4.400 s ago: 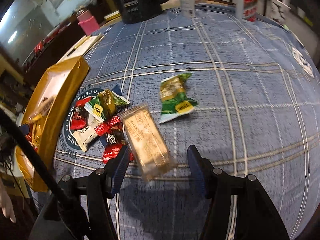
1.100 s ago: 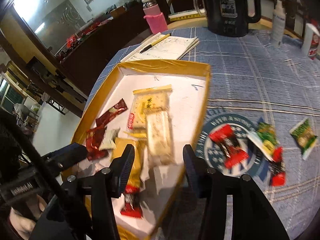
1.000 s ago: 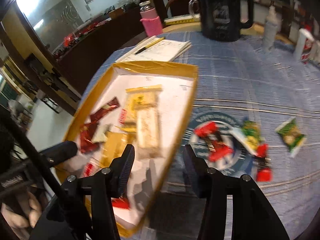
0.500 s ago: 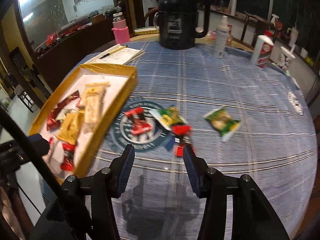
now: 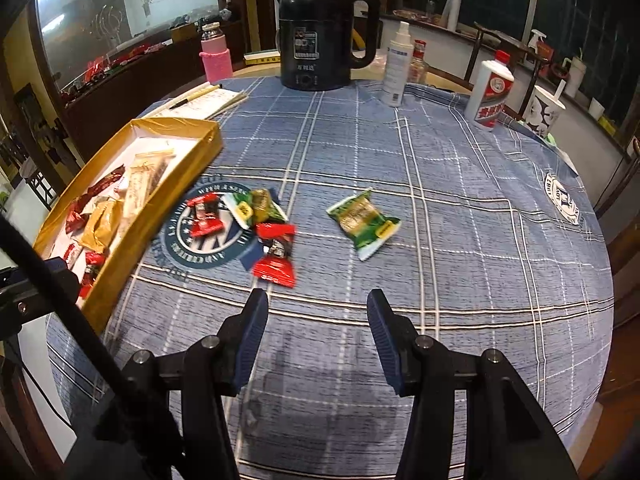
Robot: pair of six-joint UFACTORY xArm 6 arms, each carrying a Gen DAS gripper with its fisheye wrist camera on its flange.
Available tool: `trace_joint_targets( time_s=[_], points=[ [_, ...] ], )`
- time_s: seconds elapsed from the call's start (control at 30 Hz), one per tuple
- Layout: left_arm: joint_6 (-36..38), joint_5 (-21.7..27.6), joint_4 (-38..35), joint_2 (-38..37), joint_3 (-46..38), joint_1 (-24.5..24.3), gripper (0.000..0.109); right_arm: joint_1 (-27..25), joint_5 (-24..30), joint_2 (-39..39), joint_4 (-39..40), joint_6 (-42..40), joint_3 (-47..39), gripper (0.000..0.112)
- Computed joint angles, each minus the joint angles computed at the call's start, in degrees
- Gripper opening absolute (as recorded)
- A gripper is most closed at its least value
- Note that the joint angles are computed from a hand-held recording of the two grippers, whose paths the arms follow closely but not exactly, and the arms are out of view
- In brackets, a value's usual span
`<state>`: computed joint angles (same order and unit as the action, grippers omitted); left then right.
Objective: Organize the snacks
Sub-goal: 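Move both tools back toward the remaining snacks on the tablecloth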
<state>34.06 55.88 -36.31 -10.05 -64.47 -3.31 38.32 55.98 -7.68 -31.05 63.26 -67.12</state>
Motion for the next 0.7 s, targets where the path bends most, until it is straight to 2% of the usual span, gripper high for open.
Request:
trace_joint_targets(
  time_s=[0.27,0.33,0.47,0.53,0.63,0.7],
  points=[
    [-3.41,-2.30,1.25,-0.63,1.86,-2.46,0.061,-2.60,-3.17,-2.48,1.89,-3.11,4.02,0.053],
    [-4.07,-2.69,1.61,-0.58,2.05,-2.78,0.061,-4.62,-6.10,-4.03,4.48,-3.88,6.44,0.053],
    [-4.93,-3.44,1.98,-0.17,2.54,-2.90,0.061,-12.10,-15.02,-8.73,14.96,-5.59,14.18,0.053],
    [-5.40,-3.69,2.18,0.20,2.82,-3.00,0.061,-15.04,-17.85,-9.95,19.01,-7.18,16.63,0.053],
    [-5.85,-3.94,2.60,0.71,3.07,-3.12,0.061,-17.41,-21.36,-8.62,23.85,-12.90,16.78,0.053],
    [-5.91,-4.07,2.81,0.89,3.24,-3.18,0.061,-17.78,-22.35,-6.55,23.42,-15.44,15.18,0.053]
  ],
)
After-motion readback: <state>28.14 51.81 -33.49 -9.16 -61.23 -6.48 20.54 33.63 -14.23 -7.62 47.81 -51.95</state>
